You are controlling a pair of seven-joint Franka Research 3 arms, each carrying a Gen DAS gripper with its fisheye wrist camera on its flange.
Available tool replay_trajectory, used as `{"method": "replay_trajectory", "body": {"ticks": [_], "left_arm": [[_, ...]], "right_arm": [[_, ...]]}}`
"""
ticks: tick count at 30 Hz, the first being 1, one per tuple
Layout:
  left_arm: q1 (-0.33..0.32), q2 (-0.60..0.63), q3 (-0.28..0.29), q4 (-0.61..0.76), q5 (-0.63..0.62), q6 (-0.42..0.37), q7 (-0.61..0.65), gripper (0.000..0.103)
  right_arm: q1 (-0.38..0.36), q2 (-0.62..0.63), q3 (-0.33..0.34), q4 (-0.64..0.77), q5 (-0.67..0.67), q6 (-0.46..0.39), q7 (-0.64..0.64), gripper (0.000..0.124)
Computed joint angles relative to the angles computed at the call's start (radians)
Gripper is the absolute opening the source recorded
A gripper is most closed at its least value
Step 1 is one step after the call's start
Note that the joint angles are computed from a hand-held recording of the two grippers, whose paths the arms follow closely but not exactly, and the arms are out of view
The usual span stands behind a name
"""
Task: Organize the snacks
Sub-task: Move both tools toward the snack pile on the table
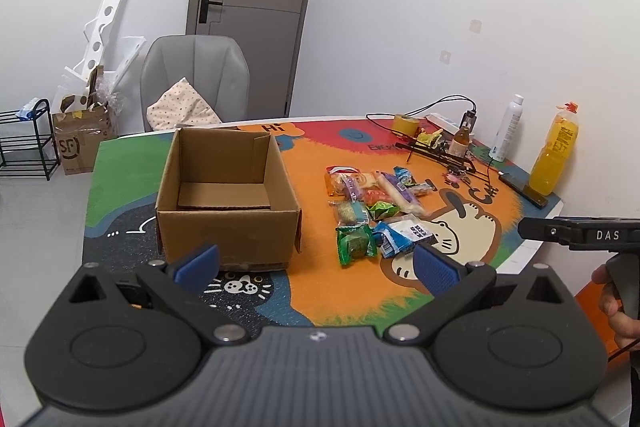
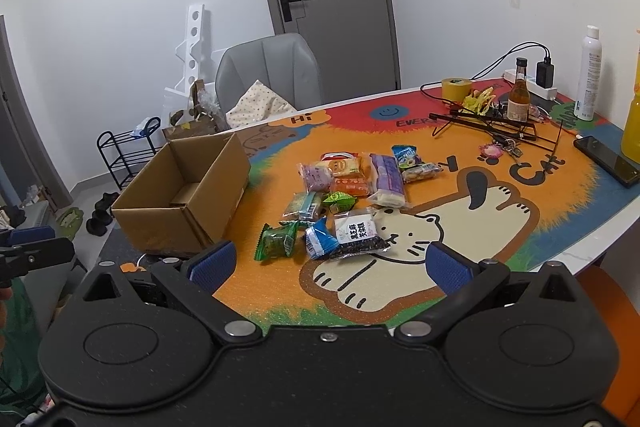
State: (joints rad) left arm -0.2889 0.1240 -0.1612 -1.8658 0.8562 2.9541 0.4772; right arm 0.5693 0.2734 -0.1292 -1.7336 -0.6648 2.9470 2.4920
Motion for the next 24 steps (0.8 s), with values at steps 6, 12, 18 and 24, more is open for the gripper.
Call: {"method": "replay_trajectory", "body": {"ticks": [6, 12, 18, 24], "left_arm": [[-0.014, 0.017, 0.015, 0.022, 0.077, -0.002, -0.077, 0.103], [-0.021, 0.051, 0.024, 0.061, 0.091, 0.002, -0.101, 0.102], [-0.044, 0.109, 0.046, 0.118, 0.128, 0.006, -0.134, 0.101], [-0.078, 0.179, 0.071, 0.196, 0.124, -0.017, -0.125, 0.1]], "right_arm": [[-0.002, 0.01, -0.004, 0.011, -0.001, -0.008, 0.001, 0.103], [-0.018, 0.035, 0.007, 0.028, 0.05, -0.013, -0.054, 0.103], [0.0, 0.066, -0.049, 0.039, 0.073, 0.039, -0.019, 0.103], [0.001, 0.106, -0.071, 0.061, 0.132, 0.051, -0.066, 0.103]]}}
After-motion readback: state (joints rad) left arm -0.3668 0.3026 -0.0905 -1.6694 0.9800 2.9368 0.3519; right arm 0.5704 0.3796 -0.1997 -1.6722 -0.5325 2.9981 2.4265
